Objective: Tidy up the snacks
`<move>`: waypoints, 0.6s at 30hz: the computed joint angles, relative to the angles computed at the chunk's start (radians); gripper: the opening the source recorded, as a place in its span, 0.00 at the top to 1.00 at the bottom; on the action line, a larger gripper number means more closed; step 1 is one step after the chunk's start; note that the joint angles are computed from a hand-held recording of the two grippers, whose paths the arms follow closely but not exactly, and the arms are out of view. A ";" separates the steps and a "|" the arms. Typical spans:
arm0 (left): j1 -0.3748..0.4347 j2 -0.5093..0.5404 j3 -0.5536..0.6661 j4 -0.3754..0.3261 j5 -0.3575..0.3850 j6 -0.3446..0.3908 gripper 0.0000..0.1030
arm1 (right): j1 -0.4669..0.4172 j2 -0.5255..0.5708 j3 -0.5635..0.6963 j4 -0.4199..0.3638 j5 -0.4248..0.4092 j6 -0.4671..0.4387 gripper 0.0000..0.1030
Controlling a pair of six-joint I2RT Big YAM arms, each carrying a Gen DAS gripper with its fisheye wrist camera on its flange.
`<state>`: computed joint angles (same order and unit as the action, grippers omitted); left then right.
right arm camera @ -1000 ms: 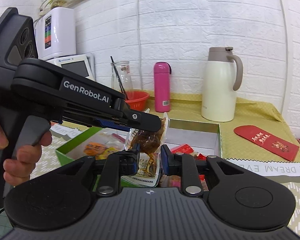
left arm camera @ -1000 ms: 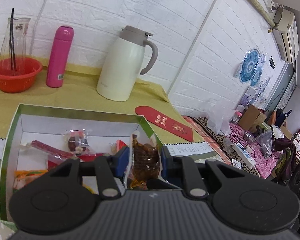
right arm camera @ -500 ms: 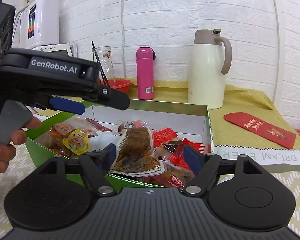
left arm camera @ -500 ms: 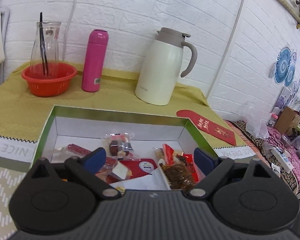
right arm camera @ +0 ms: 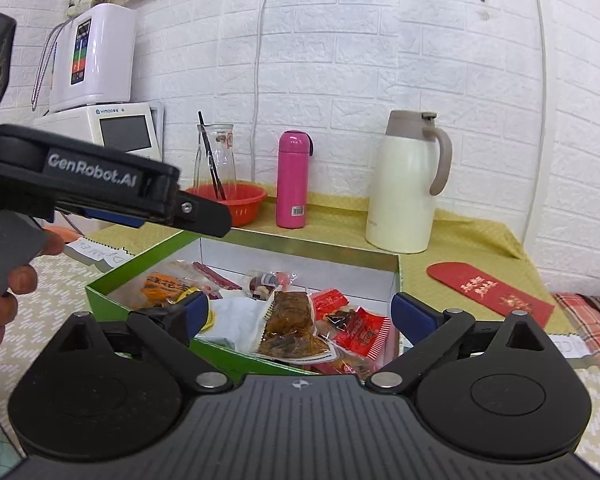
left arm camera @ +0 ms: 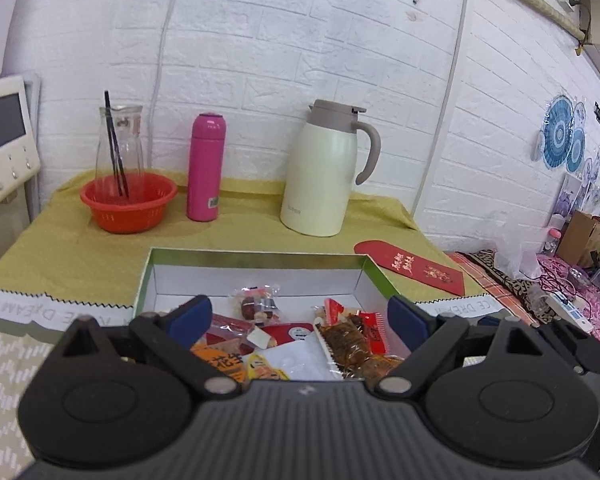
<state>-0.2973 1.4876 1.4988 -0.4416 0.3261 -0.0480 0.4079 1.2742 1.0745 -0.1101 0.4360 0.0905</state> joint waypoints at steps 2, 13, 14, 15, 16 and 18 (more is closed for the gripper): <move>0.003 -0.050 -0.040 0.005 -0.023 0.017 0.13 | 0.026 -0.032 0.002 -0.052 0.044 0.004 0.00; 0.045 -0.344 -0.279 -0.071 -0.096 0.081 0.13 | 0.215 -0.224 0.001 -0.404 0.219 0.200 0.00; 0.050 -0.362 -0.295 -0.076 -0.092 0.080 0.13 | 0.232 -0.237 -0.005 -0.416 0.226 0.206 0.00; 0.055 -0.378 -0.308 -0.085 -0.087 0.081 0.13 | 0.251 -0.249 -0.009 -0.431 0.238 0.211 0.00; 0.061 -0.394 -0.321 -0.093 -0.082 0.084 0.13 | 0.274 -0.261 -0.017 -0.441 0.257 0.211 0.00; 0.065 -0.428 -0.355 -0.090 -0.088 0.093 0.13 | 0.311 -0.279 -0.033 -0.447 0.294 0.201 0.00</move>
<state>-0.2323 1.0593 1.1440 -0.5318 0.2385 0.0454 0.7187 0.9956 1.0417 -0.5575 0.7301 0.2914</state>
